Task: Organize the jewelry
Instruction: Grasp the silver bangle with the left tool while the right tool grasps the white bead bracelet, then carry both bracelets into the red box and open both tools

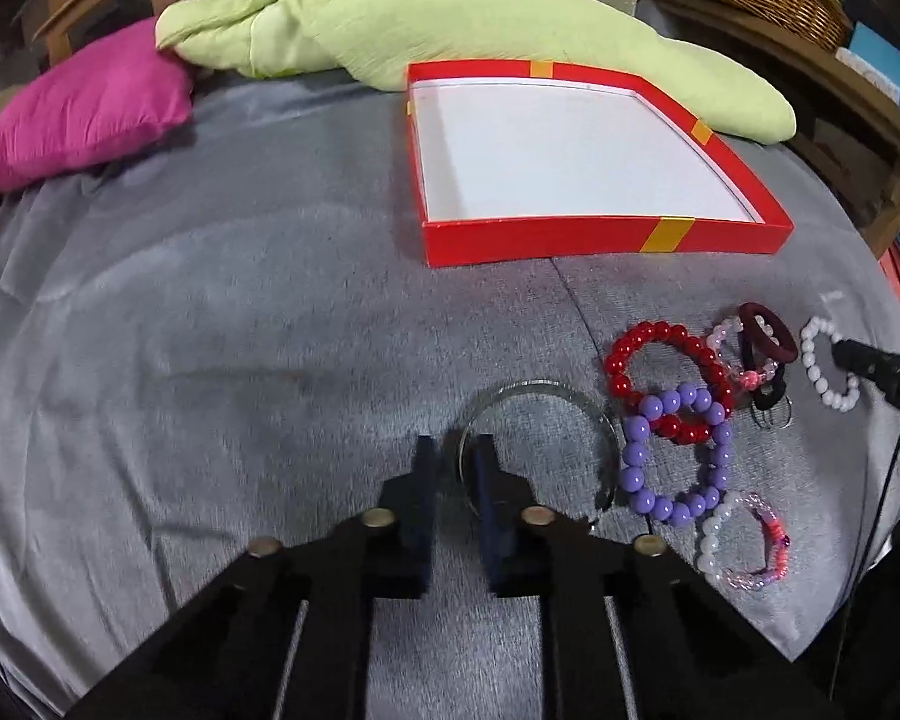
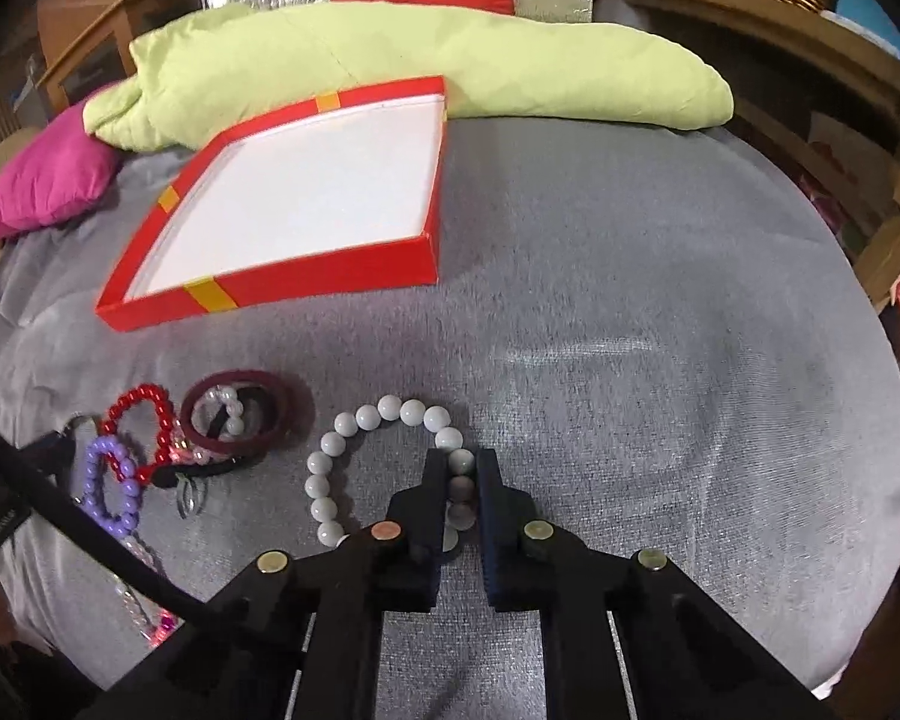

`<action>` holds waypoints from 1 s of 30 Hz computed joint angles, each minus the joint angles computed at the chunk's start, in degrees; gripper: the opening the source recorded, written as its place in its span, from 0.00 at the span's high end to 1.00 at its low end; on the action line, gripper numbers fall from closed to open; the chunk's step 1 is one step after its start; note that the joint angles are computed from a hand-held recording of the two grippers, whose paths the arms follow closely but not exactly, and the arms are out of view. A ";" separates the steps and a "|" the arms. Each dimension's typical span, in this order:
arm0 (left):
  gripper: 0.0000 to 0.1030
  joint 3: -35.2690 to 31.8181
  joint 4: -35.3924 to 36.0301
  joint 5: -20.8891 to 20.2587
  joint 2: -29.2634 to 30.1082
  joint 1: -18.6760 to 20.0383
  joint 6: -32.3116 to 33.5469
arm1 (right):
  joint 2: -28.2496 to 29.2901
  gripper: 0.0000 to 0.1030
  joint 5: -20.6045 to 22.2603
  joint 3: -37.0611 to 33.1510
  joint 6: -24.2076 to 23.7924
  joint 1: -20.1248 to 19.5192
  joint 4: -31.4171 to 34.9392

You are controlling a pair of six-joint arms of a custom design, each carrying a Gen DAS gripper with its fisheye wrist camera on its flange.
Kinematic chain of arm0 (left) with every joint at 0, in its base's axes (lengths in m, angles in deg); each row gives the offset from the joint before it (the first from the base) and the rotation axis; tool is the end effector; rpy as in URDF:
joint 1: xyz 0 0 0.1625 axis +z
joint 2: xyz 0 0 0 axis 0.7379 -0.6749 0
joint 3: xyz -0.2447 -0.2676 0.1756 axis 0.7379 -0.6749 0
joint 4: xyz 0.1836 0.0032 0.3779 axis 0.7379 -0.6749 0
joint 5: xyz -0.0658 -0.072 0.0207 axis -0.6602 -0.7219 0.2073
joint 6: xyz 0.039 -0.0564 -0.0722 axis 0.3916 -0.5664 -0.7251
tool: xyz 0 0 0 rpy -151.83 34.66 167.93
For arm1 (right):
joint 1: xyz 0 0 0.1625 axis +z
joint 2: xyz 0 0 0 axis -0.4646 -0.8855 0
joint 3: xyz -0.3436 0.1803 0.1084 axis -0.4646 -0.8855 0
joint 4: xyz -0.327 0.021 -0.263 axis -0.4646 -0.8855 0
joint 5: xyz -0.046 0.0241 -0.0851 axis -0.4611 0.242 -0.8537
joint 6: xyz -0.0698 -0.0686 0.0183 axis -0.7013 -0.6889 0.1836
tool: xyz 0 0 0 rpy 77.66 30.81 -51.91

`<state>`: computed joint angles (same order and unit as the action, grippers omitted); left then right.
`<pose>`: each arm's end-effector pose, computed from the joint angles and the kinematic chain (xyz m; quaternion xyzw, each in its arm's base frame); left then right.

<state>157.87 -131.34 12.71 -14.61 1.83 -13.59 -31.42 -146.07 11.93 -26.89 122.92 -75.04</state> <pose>-0.3145 -0.6967 0.1394 0.0790 0.8840 -0.2679 0.3749 0.1458 -0.7627 0.3020 0.1737 -0.8943 0.2290 0.3428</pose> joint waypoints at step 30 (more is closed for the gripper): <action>0.28 -1.15 -1.05 2.71 1.37 -0.03 -1.20 | -3.86 0.90 7.33 3.36 2.61 -0.46 -0.45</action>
